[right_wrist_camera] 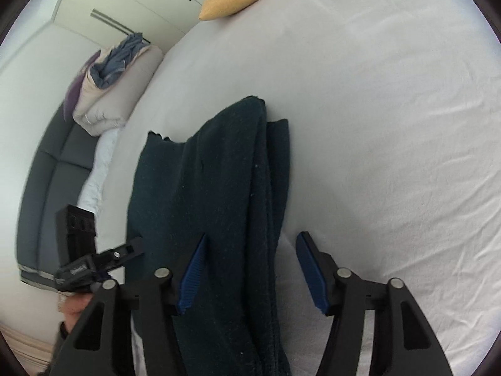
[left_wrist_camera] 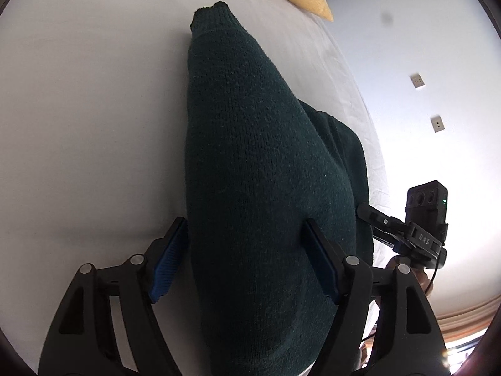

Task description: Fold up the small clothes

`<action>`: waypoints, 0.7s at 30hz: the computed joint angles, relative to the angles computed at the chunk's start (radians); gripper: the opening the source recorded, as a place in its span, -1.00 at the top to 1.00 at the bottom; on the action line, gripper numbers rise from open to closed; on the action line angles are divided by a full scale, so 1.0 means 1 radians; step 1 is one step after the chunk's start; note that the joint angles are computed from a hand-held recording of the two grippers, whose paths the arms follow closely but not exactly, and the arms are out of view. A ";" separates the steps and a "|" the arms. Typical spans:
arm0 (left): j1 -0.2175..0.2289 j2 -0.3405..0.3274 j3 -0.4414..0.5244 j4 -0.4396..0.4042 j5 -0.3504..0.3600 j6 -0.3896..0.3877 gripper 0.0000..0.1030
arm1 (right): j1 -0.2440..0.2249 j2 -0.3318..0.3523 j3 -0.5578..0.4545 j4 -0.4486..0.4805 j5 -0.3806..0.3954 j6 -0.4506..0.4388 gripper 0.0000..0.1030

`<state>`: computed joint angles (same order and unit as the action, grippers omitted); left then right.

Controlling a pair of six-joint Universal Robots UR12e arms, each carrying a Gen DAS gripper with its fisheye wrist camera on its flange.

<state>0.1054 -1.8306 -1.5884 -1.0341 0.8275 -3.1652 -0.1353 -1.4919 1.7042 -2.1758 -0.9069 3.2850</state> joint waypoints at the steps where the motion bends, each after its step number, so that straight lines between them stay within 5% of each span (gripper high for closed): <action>1: 0.003 0.000 -0.003 -0.003 -0.012 0.003 -0.28 | -0.009 0.002 0.005 0.001 0.032 0.014 0.03; 2: 0.007 0.000 -0.005 -0.010 -0.031 0.007 -0.09 | -0.014 0.003 0.008 0.004 0.057 0.017 0.19; 5: 0.016 -0.012 0.000 -0.025 -0.091 -0.020 -0.01 | -0.009 0.003 0.008 0.029 0.081 -0.016 0.20; 10: 0.014 -0.005 -0.002 -0.021 -0.065 -0.018 0.14 | -0.018 0.011 0.010 0.043 0.103 -0.026 0.32; 21: 0.010 0.033 0.027 -0.034 -0.024 -0.014 0.32 | 0.021 -0.017 0.001 -0.030 -0.006 0.005 0.51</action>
<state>0.1152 -1.7980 -1.5619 -1.0676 0.8038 -3.1794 -0.1143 -1.5094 1.7053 -2.2056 -0.9133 3.2900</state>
